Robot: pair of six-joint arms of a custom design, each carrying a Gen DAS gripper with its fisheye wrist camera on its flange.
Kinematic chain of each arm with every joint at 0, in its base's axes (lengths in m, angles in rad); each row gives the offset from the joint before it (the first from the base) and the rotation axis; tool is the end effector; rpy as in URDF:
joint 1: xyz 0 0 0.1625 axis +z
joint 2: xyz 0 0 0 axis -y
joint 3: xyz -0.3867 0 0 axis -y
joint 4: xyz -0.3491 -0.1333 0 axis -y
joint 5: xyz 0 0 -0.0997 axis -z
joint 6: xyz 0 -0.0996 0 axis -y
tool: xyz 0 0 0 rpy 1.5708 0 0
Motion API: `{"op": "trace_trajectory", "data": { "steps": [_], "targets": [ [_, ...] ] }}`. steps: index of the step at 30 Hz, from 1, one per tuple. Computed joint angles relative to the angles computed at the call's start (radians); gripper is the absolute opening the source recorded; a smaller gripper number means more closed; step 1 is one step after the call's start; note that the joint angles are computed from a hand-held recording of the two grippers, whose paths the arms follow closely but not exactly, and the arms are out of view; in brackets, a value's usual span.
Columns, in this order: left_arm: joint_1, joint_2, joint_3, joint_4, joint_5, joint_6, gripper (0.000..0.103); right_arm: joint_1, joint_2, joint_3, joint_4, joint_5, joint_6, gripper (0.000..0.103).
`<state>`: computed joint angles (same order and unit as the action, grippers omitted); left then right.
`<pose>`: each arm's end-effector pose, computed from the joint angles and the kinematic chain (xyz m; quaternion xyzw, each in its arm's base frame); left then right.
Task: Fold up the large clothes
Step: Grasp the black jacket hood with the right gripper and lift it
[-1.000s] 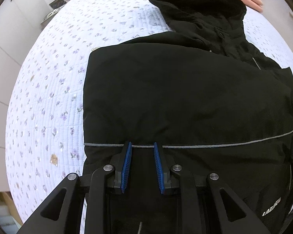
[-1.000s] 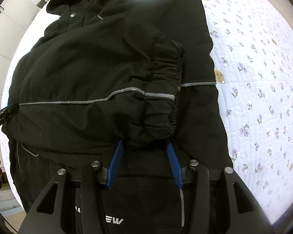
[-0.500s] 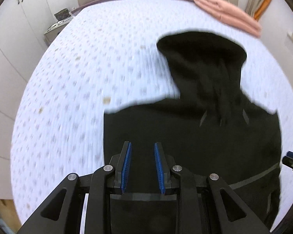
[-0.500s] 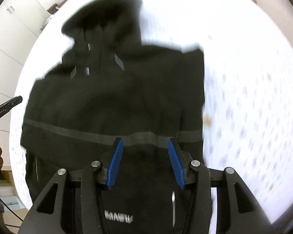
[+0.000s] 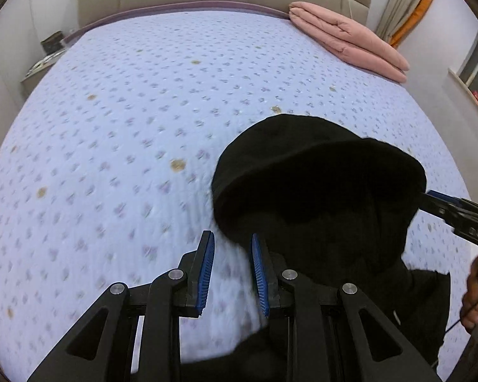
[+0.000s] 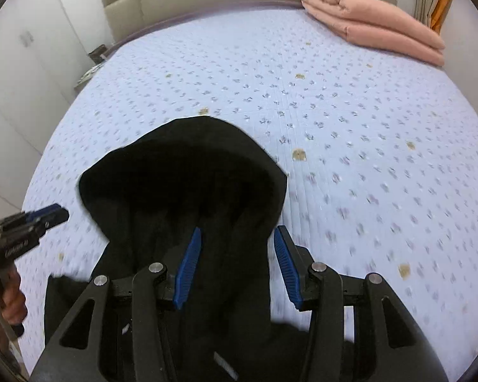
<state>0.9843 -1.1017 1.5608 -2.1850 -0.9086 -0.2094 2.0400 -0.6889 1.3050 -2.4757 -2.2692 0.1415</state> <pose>-0.1692 -0.6061 0.2905 0.1520 0.9309 -0.1931 0.2704 0.3786 -0.5937 0.1619 0.1031 -0.9254 0.2308 0.2823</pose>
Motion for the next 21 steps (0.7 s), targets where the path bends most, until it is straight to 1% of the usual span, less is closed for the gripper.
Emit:
{"op": "trace_trajectory", "data": {
  "steps": [3,5,7,9,11,13,15,16,17,18,19,21],
  "targets": [
    [0.021,0.036,-0.019,-0.021,-0.026,0.019,0.025,-0.037,0.039,-0.056,0.031,-0.017,-0.010,0.051],
    [0.025,0.050,-0.018,-0.026,-0.021,0.030,0.025,-0.060,0.047,-0.062,0.042,0.004,-0.016,0.051],
    [0.038,0.081,-0.045,-0.018,-0.021,0.032,0.025,-0.077,0.055,-0.061,0.034,0.022,-0.026,0.051],
    [0.043,0.100,-0.087,0.052,-0.027,0.001,0.025,-0.085,0.057,-0.058,0.018,0.022,-0.040,0.049],
    [0.038,0.082,-0.076,0.056,-0.035,-0.022,0.025,-0.089,0.062,-0.061,0.012,0.028,-0.040,0.047],
    [0.031,0.044,-0.032,0.021,-0.031,-0.032,0.025,-0.090,0.062,-0.055,-0.004,0.031,-0.046,0.044],
    [0.012,0.007,0.008,0.002,0.015,-0.066,0.026,-0.087,0.060,-0.049,-0.010,0.017,-0.051,0.039],
    [0.009,-0.002,0.019,-0.014,0.018,-0.063,0.027,-0.087,0.056,-0.045,-0.009,0.016,-0.052,0.036],
    [0.009,-0.010,0.030,-0.041,0.008,-0.050,0.035,-0.090,0.052,-0.040,-0.010,0.019,-0.054,0.036],
    [0.013,-0.008,0.032,-0.065,0.002,-0.039,0.048,-0.092,0.048,-0.035,-0.011,0.022,-0.055,0.036],
    [0.016,0.000,0.027,-0.076,0.004,-0.037,0.052,-0.094,0.045,-0.029,-0.011,0.026,-0.054,0.036],
    [0.031,0.045,-0.020,-0.043,0.024,-0.038,0.054,-0.099,0.036,-0.021,-0.006,0.043,-0.042,0.036]
  ]
}}
